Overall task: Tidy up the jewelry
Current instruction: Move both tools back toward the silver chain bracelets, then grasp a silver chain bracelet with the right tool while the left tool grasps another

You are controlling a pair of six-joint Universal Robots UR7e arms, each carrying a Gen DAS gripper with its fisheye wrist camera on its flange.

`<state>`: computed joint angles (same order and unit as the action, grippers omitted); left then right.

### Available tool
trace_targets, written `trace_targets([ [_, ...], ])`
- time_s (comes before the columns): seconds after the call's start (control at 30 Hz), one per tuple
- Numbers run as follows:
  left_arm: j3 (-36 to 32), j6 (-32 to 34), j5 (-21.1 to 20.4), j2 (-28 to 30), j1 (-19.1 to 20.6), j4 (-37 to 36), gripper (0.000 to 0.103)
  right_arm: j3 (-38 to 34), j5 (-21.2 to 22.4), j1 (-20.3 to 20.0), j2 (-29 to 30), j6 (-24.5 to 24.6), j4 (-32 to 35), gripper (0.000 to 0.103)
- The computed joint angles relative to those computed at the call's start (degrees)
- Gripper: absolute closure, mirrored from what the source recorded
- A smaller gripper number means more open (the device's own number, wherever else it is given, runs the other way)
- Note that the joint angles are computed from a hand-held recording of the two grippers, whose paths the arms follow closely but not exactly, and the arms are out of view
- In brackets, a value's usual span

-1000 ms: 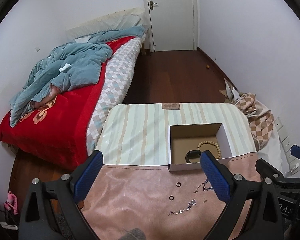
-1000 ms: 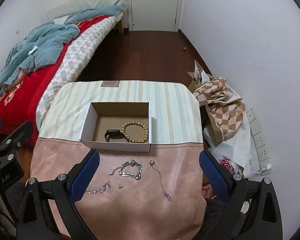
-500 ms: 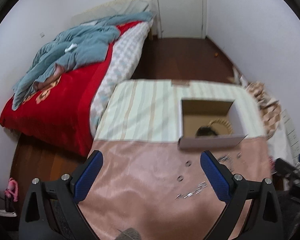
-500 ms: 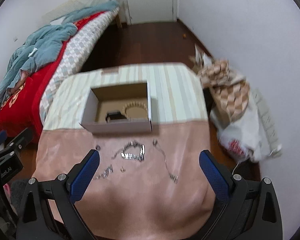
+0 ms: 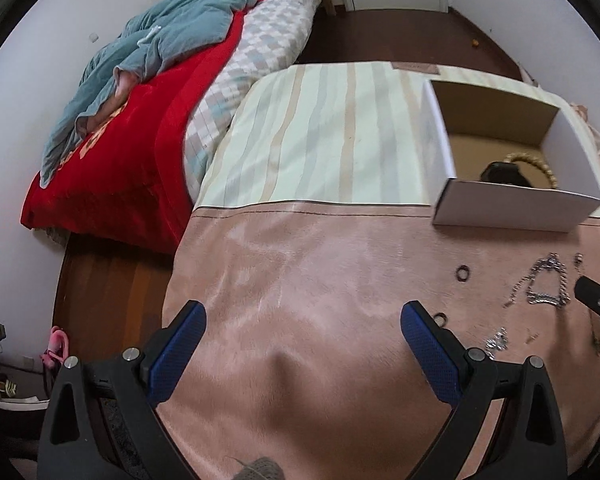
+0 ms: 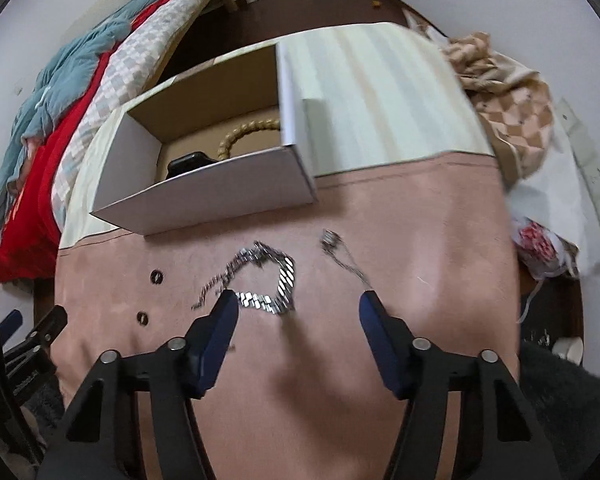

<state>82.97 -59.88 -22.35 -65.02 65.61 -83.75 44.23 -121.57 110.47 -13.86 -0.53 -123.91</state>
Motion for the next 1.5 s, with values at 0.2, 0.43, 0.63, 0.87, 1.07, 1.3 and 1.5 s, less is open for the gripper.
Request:
trace_targets([
  [0.2,-1.49,2.79,-2.37,1.00,2.11,-1.73,0.004,-10.52,-4.54,0.52,8.45,-7.14,2.19,0.040],
  [0.43,0.59,6.95,-6.16,0.51,3.10,-6.38,0.004,-7.70,-8.61,1.82,9.47,-16.35,-5.53,0.095],
  [0.63,4.09,15.13,-9.18,-0.34,2.32,-15.70,0.004,1.40,-4.67,0.80,2.86,-9.99,-7.61,0.095],
  [0.87,6.20,26.52,-13.80,1.04,0.57,-24.56,0.004,12.80,-1.14,0.62,-5.71,-5.22,-10.10,0.095],
  [1.07,5.25,32.20,-18.53,4.08,0.29,-28.09,0.005,19.07,-0.65,0.06,-10.28,-3.34,-11.27,0.095],
  [1.3,3.67,35.09,-20.66,6.82,0.38,-28.70,0.033,20.61,-1.30,-1.26,-11.17,-1.31,-11.09,0.095],
  [1.5,3.56,38.93,-20.96,7.75,0.34,-31.47,0.084,20.61,-1.56,-1.67,-11.34,-0.37,-10.74,0.095],
])
